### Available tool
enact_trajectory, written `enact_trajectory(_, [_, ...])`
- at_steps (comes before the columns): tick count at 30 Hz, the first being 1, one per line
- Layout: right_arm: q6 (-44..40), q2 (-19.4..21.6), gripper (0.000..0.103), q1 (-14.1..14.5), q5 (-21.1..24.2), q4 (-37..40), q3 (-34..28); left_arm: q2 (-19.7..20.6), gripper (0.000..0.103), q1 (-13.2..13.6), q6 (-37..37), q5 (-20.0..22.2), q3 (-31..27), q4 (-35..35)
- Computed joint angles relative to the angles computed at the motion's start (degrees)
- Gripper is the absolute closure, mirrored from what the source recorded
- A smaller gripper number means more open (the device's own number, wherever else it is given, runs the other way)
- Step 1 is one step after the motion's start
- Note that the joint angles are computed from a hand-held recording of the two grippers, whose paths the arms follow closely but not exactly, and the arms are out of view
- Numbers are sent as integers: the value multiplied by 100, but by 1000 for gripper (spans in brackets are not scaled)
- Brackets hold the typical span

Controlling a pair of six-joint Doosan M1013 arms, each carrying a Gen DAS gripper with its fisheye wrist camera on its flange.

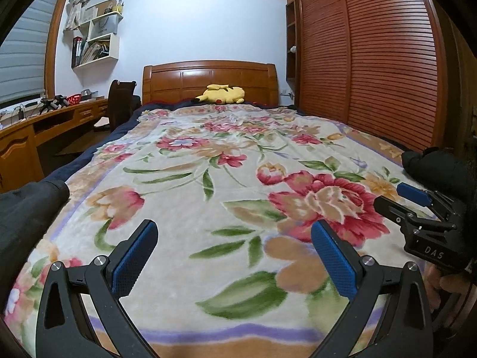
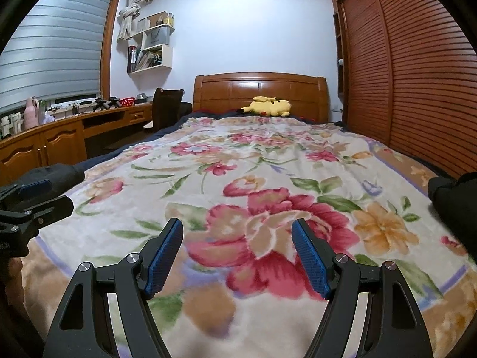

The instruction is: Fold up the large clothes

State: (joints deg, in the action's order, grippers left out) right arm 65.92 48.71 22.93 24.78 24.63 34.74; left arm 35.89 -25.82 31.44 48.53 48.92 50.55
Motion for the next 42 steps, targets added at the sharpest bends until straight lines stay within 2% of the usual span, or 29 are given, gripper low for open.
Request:
enact_trajectory(6, [-49, -11, 26, 9, -23, 228, 41, -2, 0, -6, -17, -3, 15, 37])
enact_trajectory(42, [-20, -15, 26, 12, -71, 265, 70, -20, 0, -3, -78, -25, 71, 99])
